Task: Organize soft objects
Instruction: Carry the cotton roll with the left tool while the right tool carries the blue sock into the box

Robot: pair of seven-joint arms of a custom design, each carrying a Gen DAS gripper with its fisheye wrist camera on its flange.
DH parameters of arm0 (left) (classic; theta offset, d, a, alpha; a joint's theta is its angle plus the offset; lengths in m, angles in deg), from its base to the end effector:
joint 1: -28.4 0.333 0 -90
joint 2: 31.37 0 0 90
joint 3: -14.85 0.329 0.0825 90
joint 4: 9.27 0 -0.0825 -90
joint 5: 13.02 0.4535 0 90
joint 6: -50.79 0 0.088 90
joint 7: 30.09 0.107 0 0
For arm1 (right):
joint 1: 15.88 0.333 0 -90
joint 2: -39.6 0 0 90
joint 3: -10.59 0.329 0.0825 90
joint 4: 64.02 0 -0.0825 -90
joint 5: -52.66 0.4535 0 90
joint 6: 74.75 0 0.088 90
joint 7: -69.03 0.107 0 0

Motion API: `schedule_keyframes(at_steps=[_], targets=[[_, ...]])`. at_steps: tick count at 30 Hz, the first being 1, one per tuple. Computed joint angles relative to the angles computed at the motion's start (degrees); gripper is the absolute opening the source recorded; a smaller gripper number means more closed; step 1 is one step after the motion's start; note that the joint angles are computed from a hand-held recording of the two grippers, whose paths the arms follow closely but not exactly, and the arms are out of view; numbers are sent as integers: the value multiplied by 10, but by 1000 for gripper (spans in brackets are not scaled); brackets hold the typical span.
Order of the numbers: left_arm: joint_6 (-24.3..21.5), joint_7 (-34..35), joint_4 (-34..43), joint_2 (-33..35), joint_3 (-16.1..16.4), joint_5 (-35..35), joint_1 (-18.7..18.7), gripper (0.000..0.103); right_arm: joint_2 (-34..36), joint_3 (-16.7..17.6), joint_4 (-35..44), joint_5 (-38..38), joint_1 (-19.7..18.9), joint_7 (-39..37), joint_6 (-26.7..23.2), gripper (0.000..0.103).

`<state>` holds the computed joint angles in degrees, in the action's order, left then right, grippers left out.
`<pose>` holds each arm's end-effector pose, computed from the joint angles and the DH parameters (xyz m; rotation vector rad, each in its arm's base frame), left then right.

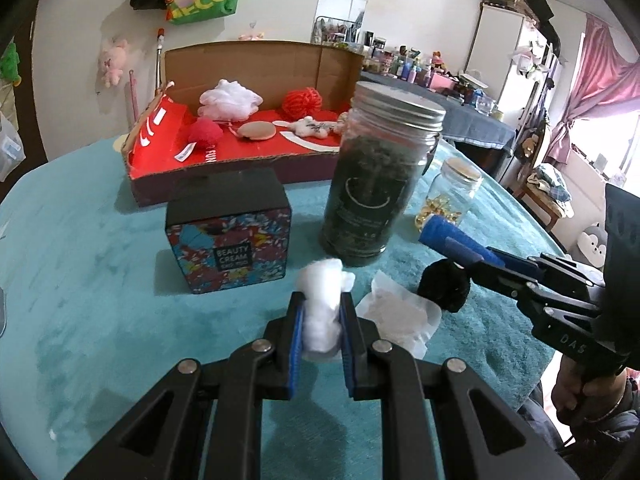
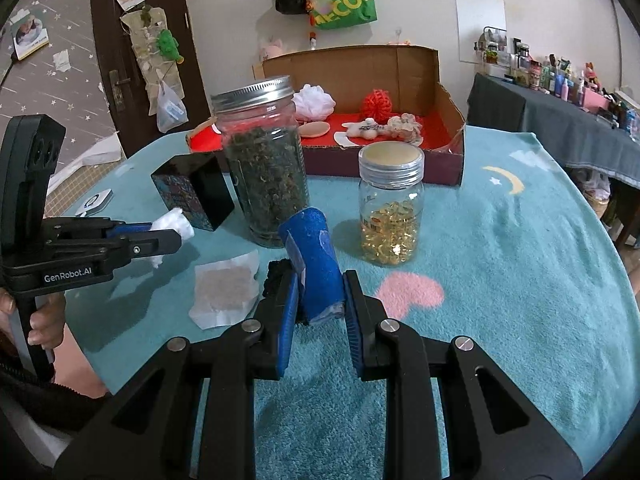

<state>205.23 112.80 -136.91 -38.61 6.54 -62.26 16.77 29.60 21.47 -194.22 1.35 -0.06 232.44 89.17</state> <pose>0.5724 -0.1827 0.4617 -1.2724 2.4063 -1.0863 0.5023 0.3041 0.4769 -1.6280 1.6738 -0.6465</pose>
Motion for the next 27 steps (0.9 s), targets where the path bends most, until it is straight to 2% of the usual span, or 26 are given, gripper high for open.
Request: schedule_keyframes(at_steps=[10, 27], targets=[[-4, -22, 2, 5, 0, 23, 6, 17, -10, -5, -14, 20, -2, -8, 8, 22], [10, -90, 18, 24, 18, 96, 55, 17, -59, -5, -60, 97, -19, -64, -35, 22]])
